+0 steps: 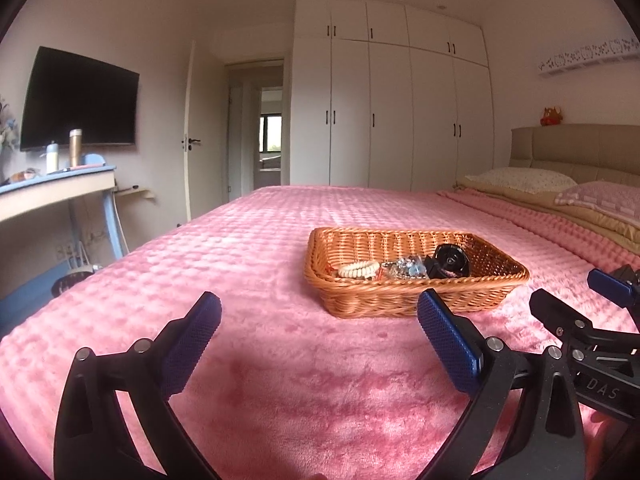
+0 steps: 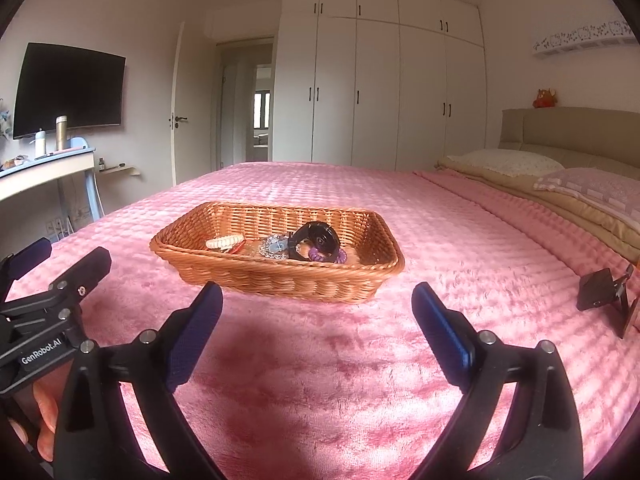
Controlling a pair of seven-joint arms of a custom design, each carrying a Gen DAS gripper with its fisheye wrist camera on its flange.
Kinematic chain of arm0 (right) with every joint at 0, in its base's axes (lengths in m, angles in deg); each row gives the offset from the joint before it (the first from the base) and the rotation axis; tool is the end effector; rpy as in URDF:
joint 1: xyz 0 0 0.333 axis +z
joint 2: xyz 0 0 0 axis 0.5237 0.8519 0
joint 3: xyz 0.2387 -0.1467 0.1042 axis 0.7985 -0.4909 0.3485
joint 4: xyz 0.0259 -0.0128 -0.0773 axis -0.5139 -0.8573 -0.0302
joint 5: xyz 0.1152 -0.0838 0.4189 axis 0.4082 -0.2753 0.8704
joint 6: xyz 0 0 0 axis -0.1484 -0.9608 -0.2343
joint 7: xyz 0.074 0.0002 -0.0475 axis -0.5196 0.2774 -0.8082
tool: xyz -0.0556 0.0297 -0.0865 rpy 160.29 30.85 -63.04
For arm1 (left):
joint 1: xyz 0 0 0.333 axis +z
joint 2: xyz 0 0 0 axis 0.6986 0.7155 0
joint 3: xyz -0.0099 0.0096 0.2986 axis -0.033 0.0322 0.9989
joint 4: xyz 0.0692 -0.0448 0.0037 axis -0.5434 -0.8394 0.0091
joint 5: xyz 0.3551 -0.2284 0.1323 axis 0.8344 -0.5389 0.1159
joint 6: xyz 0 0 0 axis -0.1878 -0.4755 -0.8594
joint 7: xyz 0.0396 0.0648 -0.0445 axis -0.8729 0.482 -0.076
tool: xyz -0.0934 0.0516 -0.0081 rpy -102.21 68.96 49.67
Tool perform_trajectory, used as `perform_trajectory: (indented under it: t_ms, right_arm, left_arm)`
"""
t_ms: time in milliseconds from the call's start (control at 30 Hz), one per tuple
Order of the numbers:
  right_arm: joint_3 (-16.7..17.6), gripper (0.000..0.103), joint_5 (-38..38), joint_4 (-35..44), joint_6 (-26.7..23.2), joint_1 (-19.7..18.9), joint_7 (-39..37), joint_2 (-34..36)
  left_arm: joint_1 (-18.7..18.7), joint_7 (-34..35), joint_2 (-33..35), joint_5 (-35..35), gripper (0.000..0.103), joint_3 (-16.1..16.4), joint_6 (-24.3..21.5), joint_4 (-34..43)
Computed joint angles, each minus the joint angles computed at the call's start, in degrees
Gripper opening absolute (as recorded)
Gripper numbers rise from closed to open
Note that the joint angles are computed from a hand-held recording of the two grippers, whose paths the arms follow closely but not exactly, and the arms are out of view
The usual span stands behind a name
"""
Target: Organize jewelry
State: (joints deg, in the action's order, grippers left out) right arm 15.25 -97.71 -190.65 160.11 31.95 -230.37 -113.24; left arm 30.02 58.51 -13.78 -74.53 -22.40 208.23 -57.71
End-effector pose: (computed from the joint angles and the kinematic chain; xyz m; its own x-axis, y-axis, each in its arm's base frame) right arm 0.4043 0.1595 0.5089 -0.3260 -0.9450 0.0253 -0.2997 0.0779 -0.9509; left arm 0.4752 -0.1969 0.5021 -0.3100 -0.9506 0.0152 -0.2355 0.0613 -0.9699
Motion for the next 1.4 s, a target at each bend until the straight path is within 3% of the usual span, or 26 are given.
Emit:
perform_trajectory:
  t_ms: [433, 667, 867, 1400]
  right_arm:
    - [1.3, 0.091, -5.6, -3.3, 1.6, -0.5, 7.4, -6.1]
    - [1.4, 0.093, -4.0, -2.7, 0.2, 0.1, 5.1, -5.4]
    - [1.8, 0.093, -4.9, -2.8, 0.0, -0.2, 6.6, -6.1]
    - [1.1, 0.093, -4.0, -3.1, 1.0, -0.5, 6.5, -6.3]
  left_arm:
    - [0.7, 2.6, -0.1, -3.1, 0.095, -2.1, 4.2, -0.7]
    - [1.6, 5.4, -0.5, -7.6, 0.095, -3.8, 4.4, -0.5]
    - [1.5, 9.8, -0.8, -11.6, 0.095, -5.6, 8.1, -1.1]
    - [0.0, 9.2, -0.8, -10.9, 0.095, -3.5, 6.8, -1.0]
